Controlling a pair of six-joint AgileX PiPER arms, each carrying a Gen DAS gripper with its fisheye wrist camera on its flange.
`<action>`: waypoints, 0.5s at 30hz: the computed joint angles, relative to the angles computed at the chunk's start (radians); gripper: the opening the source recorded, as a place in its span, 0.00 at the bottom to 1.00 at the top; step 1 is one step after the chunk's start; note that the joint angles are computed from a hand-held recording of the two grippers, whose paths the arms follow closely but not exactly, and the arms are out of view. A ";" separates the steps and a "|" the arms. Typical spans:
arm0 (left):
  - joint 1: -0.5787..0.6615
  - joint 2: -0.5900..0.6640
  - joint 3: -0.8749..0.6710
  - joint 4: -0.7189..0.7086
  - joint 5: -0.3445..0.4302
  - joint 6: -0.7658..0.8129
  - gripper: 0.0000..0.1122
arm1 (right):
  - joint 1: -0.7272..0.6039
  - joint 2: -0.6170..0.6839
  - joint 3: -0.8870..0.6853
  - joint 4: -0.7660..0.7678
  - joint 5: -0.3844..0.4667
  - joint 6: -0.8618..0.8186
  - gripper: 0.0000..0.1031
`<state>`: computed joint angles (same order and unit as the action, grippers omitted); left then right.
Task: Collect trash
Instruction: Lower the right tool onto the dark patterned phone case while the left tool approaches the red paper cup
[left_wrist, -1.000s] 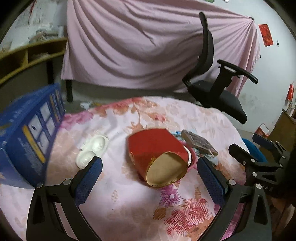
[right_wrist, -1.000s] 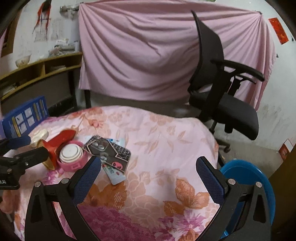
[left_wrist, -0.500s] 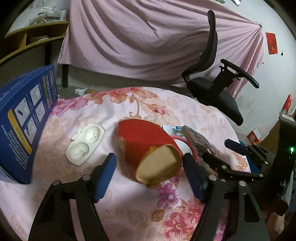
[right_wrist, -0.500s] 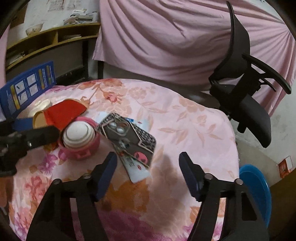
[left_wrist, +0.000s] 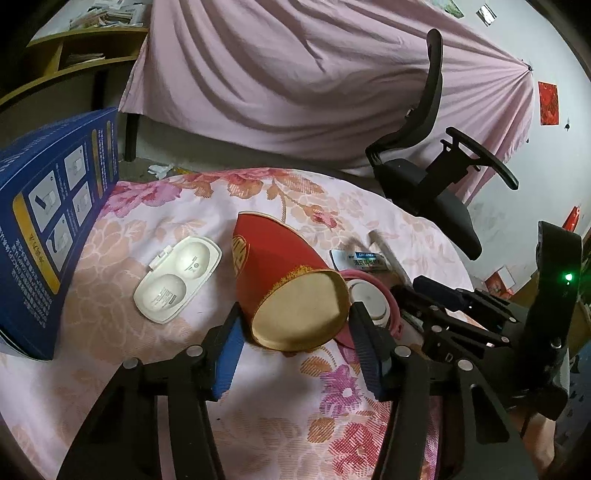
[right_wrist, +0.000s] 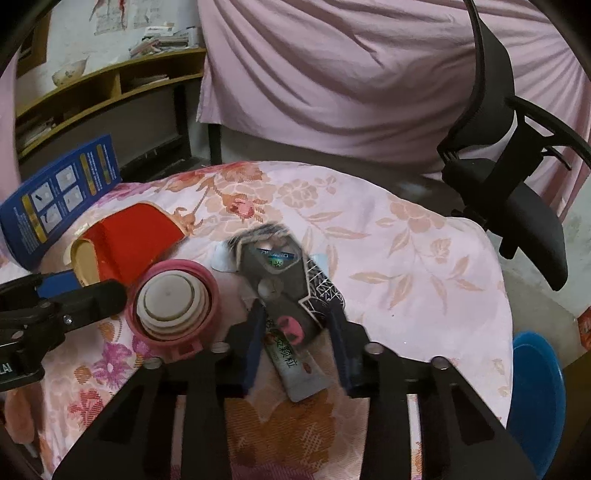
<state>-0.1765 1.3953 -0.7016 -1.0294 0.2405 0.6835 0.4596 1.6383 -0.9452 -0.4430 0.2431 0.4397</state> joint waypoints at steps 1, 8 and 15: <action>0.002 -0.003 0.003 -0.013 0.000 0.012 0.44 | -0.007 -0.002 0.003 0.033 -0.010 -0.030 0.23; 0.030 -0.029 0.035 -0.154 0.014 0.140 0.44 | -0.049 -0.029 0.038 0.265 -0.069 -0.236 0.15; 0.035 -0.057 0.052 -0.182 0.013 0.168 0.44 | -0.090 -0.057 0.078 0.568 -0.120 -0.496 0.10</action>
